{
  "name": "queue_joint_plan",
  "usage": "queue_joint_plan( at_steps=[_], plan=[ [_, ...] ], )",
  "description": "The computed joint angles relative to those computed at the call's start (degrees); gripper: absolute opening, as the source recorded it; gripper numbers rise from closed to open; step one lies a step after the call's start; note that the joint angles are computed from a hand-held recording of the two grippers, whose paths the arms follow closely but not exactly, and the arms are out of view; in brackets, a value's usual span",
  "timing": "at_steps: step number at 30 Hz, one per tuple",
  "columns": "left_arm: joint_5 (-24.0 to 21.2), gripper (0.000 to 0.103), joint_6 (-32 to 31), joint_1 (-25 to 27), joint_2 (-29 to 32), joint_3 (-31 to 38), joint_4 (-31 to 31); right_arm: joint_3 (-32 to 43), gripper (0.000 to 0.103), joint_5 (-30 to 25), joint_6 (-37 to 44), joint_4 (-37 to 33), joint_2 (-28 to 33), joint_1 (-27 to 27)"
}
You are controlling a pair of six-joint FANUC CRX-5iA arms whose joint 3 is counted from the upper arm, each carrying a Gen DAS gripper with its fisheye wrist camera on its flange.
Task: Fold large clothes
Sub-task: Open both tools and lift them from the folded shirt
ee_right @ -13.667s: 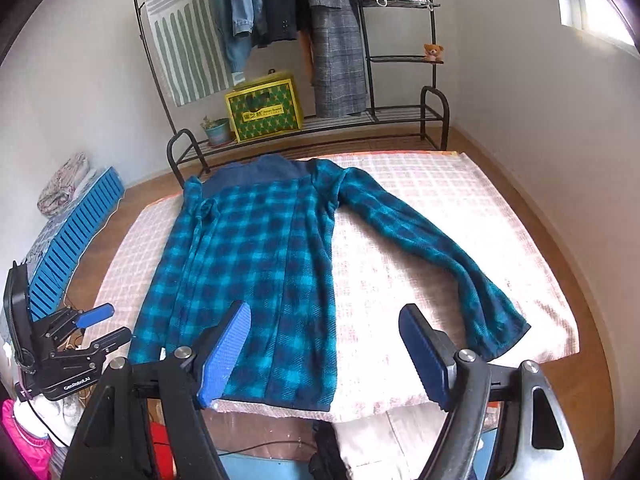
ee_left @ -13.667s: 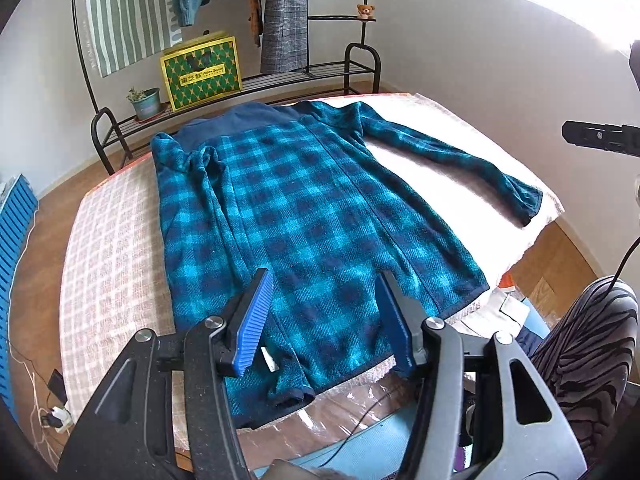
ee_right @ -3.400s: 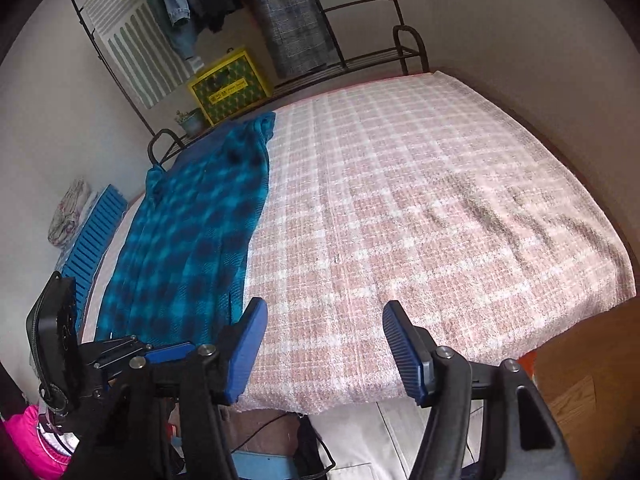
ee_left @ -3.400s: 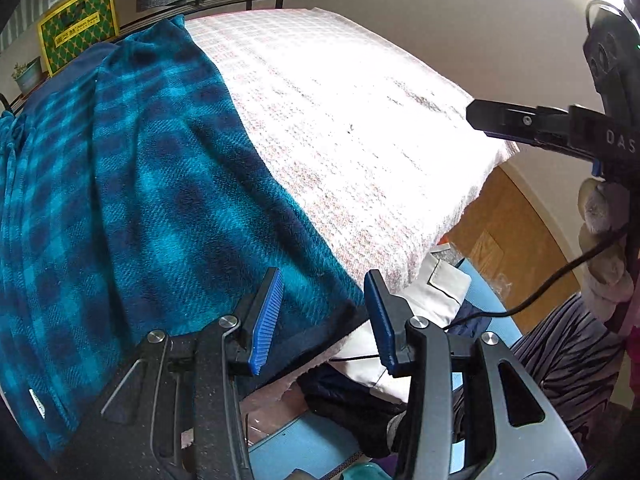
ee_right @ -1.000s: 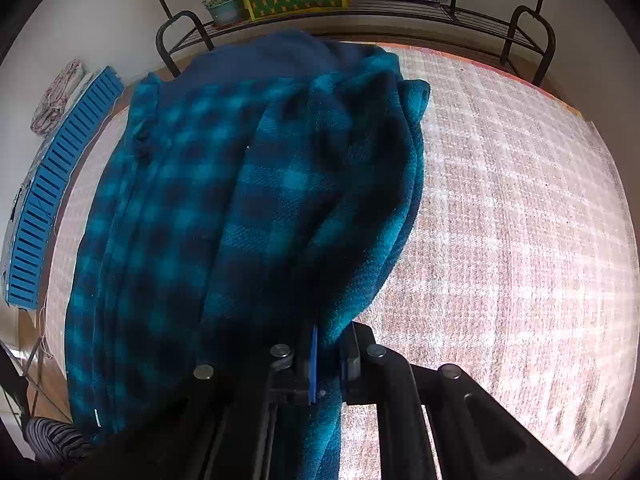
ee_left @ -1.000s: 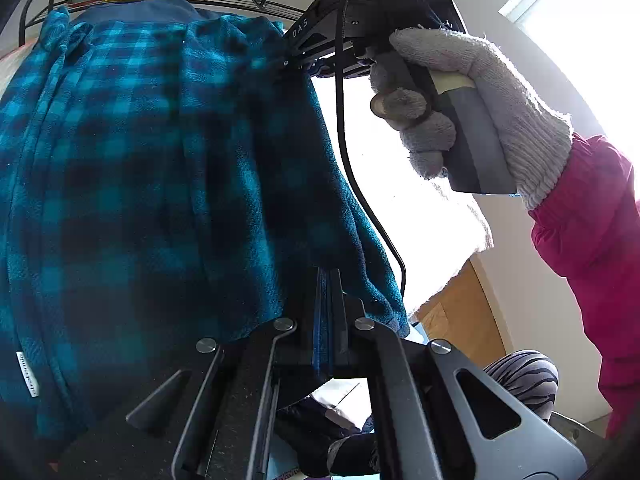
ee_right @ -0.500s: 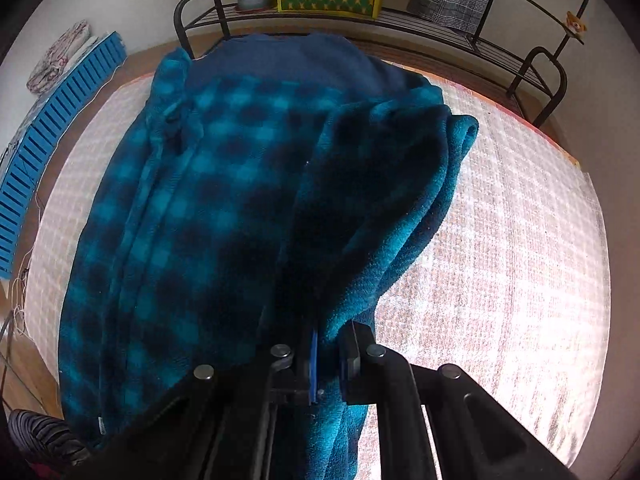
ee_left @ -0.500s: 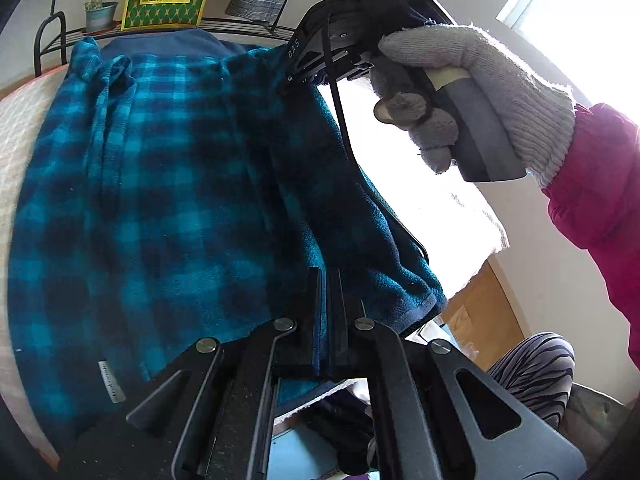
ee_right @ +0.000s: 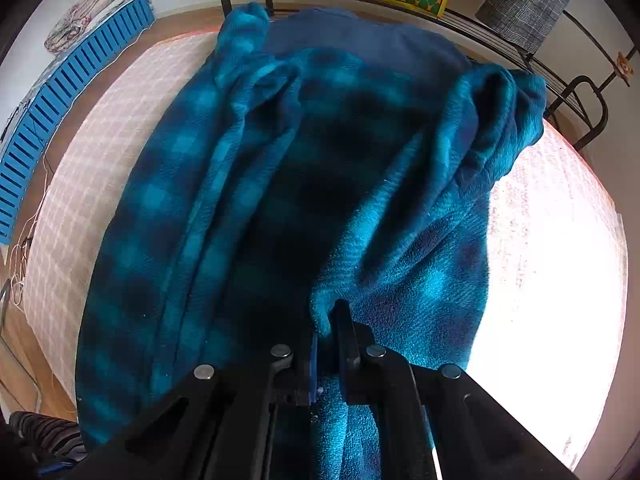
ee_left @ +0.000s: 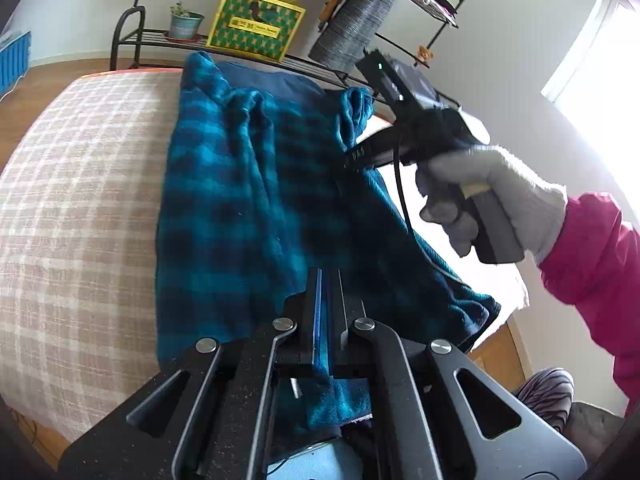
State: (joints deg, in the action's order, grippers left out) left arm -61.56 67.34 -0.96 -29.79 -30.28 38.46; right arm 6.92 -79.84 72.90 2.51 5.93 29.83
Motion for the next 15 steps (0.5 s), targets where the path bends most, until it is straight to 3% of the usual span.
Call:
queue_joint_plan(
  at_steps=[4,7,9,15],
  plan=[
    [-0.5,0.0,-1.3,5.8,-1.6,-0.9,3.3,-0.4,0.006,0.3,-1.4,-1.8,1.8,1.1],
    [-0.6,0.0,-1.4,8.0,-1.9,-1.0,4.5,-0.7,0.016,0.3,-1.6,-2.0,2.3,1.9],
    [-0.5,0.0,-1.5,8.7,-1.6,-0.8,4.6,0.5,0.042,-0.3,-0.3,-5.1,1.8,1.0],
    [-0.4,0.0,-1.8,8.3,-0.9,-0.6,4.2,1.4,0.039,-0.7,3.7,-14.7,-6.5,-4.2]
  ],
)
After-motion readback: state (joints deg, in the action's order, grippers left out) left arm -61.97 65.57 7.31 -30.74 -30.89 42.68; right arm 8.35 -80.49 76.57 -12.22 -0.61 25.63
